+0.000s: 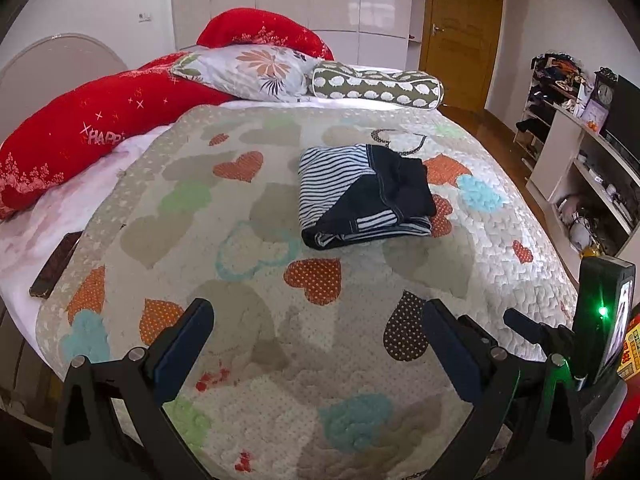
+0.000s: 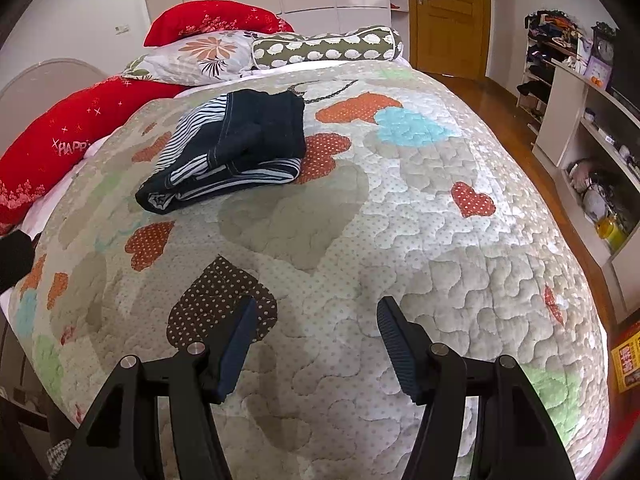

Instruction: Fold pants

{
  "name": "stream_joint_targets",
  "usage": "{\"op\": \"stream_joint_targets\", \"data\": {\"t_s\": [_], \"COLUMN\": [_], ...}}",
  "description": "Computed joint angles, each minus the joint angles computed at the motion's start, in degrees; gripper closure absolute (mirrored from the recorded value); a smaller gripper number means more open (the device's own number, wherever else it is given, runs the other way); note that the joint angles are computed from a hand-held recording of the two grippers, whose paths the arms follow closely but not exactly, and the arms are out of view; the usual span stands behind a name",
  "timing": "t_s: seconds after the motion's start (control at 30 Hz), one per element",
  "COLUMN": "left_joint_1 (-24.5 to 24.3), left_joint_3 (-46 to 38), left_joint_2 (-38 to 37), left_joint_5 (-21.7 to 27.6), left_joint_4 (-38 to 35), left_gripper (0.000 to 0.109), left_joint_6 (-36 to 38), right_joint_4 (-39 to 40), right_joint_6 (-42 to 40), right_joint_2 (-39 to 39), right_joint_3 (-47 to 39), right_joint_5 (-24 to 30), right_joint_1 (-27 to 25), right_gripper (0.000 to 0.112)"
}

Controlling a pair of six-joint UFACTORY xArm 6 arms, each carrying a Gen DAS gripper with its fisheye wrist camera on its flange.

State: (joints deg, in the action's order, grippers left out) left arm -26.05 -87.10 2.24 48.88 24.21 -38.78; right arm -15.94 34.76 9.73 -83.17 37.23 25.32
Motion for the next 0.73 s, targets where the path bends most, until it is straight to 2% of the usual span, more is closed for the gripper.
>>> {"op": "stream_joint_targets", "data": {"t_s": [0.57, 0.73], "left_joint_1": [0.8, 1.8], "left_joint_3": [1.2, 2.0], "left_joint_2": [0.2, 0.6], "left_joint_5": [-0.5, -1.9], "left_joint_4": [-3.8, -7.4], "left_gripper": [0.006, 0.006], "left_joint_6": [1.1, 3.2], "right_joint_4": [-0.6, -0.7], "right_joint_6": [-0.1, -0.8], "right_joint_2": [0.3, 1.3], "right_joint_3": [-0.1, -1.3], "right_joint_5": [0.5, 1.3], "right_joint_1": [0.5, 1.0], "right_gripper": [0.044, 0.044]}}
